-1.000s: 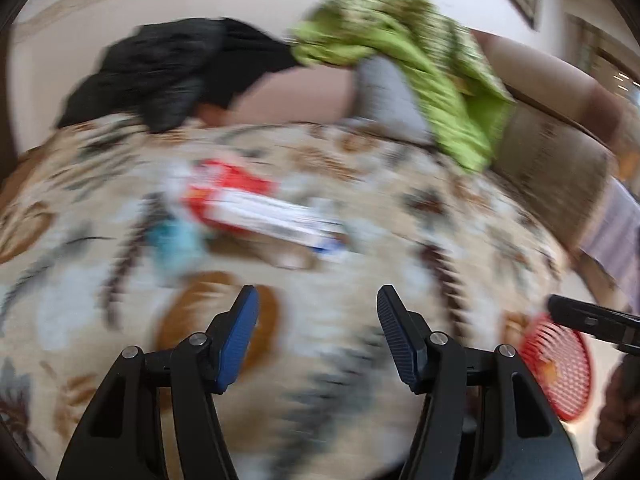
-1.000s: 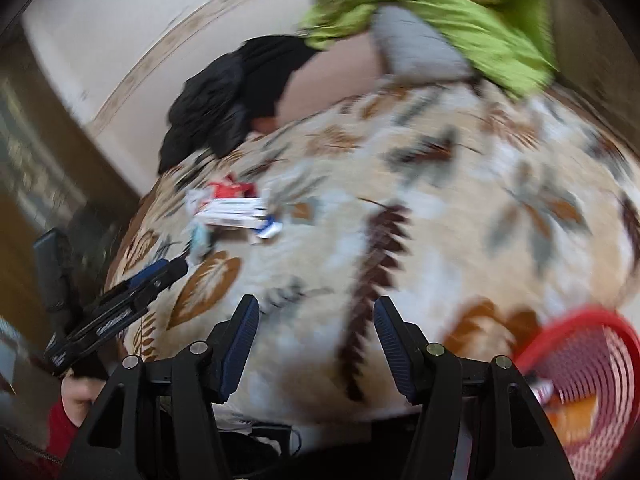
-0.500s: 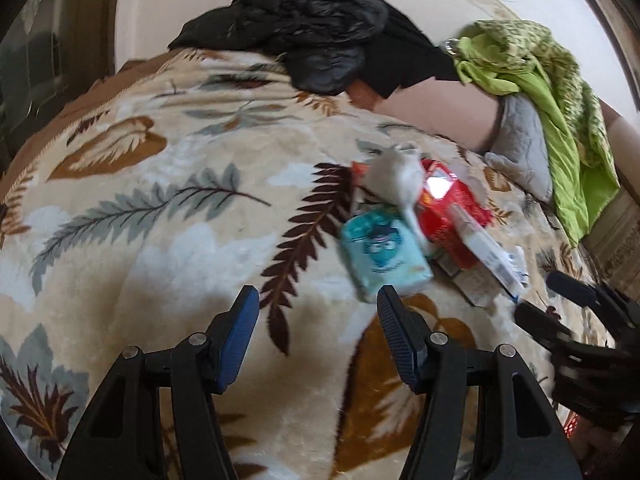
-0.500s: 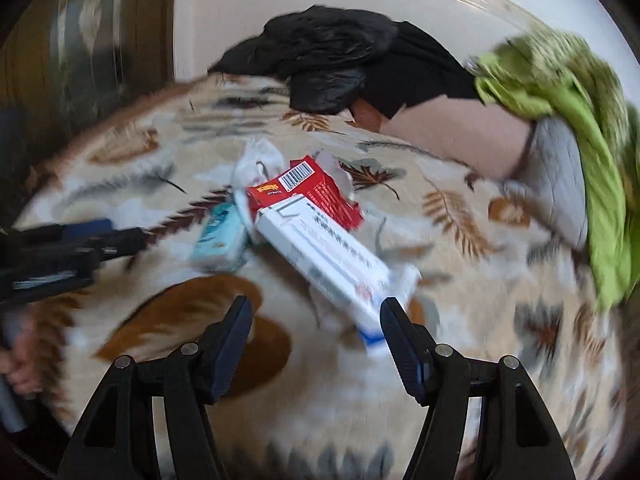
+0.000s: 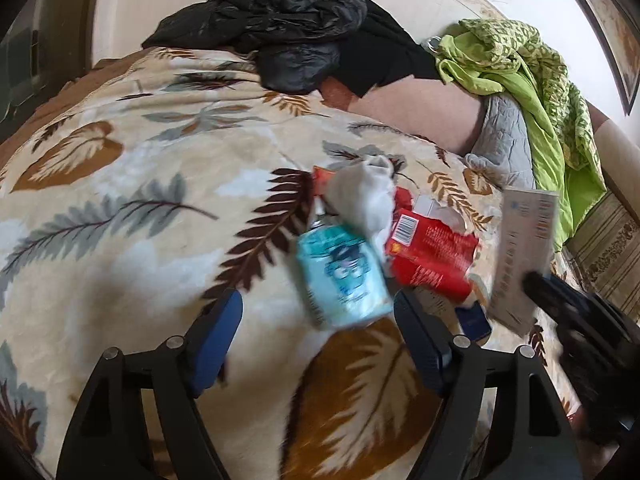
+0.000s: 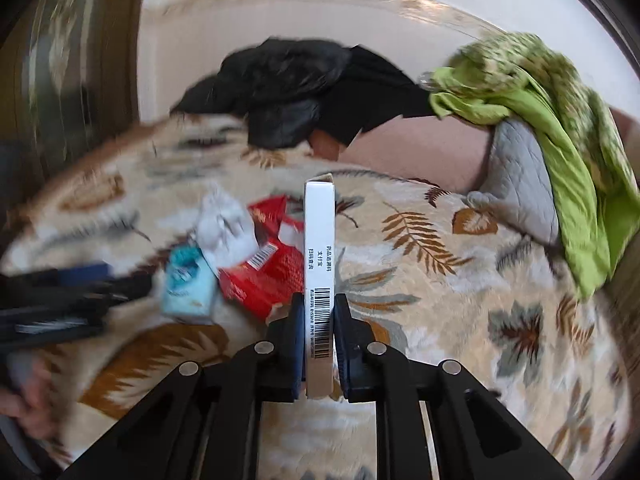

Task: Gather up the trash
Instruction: 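Grasp the white medicine box with the right tool while the left tool grasps the teal wipe pack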

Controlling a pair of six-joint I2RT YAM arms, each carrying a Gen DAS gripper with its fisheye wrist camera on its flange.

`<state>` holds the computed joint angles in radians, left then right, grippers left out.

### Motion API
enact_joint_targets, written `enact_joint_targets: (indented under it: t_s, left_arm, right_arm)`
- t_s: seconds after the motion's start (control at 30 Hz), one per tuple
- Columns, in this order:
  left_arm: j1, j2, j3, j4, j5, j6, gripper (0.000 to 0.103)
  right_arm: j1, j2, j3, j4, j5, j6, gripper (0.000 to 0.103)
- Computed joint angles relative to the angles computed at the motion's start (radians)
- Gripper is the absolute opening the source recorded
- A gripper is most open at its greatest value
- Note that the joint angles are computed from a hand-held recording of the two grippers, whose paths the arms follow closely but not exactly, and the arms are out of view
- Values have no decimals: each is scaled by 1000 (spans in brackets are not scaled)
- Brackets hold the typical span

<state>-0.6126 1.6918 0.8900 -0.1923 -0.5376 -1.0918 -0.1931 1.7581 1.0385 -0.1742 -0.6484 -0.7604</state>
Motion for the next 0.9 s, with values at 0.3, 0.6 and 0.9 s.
enact_joint_targets:
  t_s: [0.3,0.6,0.9]
  left_arm:
    - [90,219,202,-86,86,29,77]
    - [97,282,268,-122,76,60,43]
    - [-9,90,85,-94,17,11,29]
  right_arm:
    - [-142,43,136,-394,-215,-79,15]
    - [-149,90,184,-482,-248,-114,15]
    - [-170,64,171,-545,-296,-135,15]
